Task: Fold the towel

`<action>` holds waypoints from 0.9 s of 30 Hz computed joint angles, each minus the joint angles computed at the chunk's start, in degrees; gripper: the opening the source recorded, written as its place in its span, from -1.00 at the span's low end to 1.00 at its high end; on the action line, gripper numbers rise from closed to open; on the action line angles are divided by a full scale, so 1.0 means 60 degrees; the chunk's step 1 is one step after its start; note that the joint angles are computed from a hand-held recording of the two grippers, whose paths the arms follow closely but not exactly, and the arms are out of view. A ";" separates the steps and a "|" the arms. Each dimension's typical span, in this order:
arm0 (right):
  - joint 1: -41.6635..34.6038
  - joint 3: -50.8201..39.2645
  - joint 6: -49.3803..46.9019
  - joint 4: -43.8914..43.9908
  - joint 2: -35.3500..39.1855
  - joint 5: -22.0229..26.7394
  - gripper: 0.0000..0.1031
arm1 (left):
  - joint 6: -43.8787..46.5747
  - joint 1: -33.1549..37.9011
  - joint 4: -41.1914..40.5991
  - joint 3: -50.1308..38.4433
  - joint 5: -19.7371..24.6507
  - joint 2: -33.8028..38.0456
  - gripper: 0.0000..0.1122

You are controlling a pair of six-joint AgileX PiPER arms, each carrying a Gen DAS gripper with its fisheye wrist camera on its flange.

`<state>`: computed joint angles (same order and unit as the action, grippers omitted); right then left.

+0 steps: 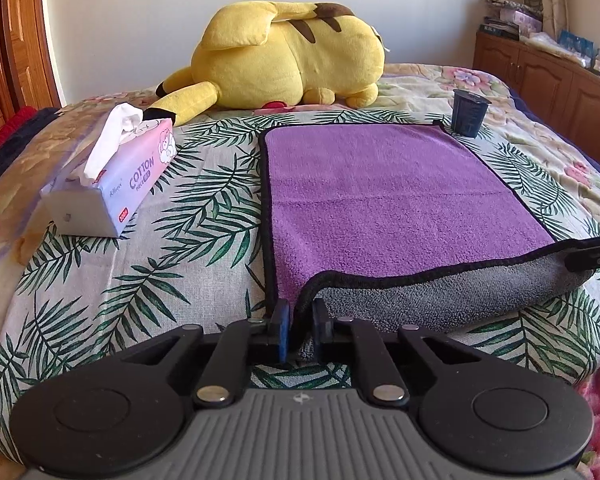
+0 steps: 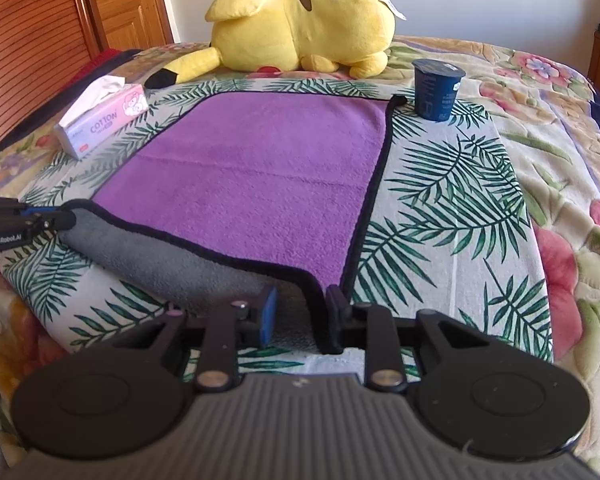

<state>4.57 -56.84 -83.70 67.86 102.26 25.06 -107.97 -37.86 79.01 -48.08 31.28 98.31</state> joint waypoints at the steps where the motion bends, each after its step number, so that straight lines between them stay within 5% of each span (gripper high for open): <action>1: 0.0004 -0.0014 0.0079 -0.0095 0.0014 -0.0007 -0.51 | -0.0008 -0.0009 0.0010 0.0009 0.0007 -0.0004 -1.00; 6: -0.0025 -0.0035 0.0111 -0.0183 0.0040 0.0045 -0.61 | -0.0113 -0.0004 0.0137 0.0045 -0.0026 -0.0029 -1.00; 8: -0.0034 -0.0038 0.0086 -0.0170 0.0046 0.0068 -0.81 | -0.0166 -0.0013 0.0195 0.0055 -0.0024 -0.0039 -1.00; 27: -0.0159 0.0219 -0.1359 0.1462 -0.0095 0.0131 -0.91 | -0.1031 -0.0244 0.1008 0.0214 0.0249 -0.0364 -1.00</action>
<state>3.62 -55.53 -91.85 76.63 101.69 25.85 -114.16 -39.33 85.06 -46.79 32.77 96.13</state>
